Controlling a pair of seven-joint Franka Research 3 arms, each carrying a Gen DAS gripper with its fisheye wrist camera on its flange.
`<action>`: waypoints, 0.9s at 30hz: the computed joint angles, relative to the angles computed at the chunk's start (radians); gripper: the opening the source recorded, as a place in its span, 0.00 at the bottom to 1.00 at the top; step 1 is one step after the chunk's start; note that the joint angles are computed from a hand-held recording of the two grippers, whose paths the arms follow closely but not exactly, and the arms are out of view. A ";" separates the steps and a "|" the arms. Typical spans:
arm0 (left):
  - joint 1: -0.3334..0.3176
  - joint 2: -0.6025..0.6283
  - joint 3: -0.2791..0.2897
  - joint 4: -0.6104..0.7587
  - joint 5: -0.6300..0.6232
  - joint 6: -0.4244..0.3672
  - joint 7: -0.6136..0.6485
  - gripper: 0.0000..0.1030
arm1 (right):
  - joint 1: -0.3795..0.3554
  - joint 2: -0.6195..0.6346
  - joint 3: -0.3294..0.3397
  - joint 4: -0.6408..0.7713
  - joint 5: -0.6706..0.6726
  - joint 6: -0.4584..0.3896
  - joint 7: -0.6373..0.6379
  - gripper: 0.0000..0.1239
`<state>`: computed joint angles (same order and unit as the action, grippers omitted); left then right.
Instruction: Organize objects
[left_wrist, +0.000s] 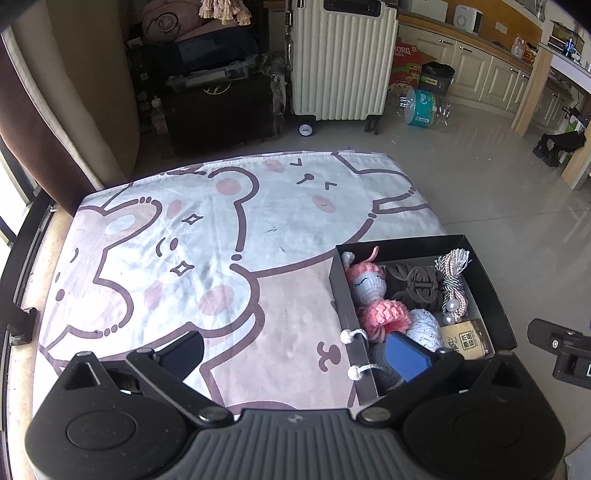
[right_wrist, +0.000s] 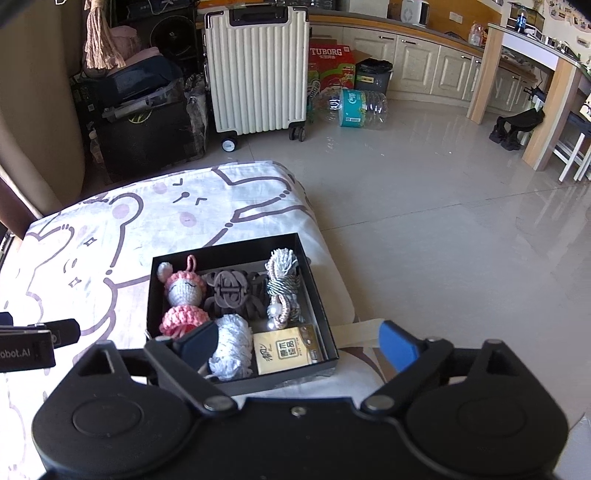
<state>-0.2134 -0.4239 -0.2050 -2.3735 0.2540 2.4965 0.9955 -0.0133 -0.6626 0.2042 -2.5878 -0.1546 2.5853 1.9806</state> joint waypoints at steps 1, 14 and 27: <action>-0.001 0.002 0.000 0.002 -0.001 -0.003 0.001 1.00 | -0.003 0.003 0.004 0.002 -0.006 -0.004 0.000 0.81; -0.003 0.024 -0.002 0.016 0.008 -0.033 0.021 1.00 | -0.001 0.022 0.004 0.003 -0.024 -0.010 0.012 0.83; -0.006 0.026 -0.003 0.019 0.011 -0.037 0.025 1.00 | 0.005 0.020 -0.005 0.001 -0.021 -0.012 0.014 0.83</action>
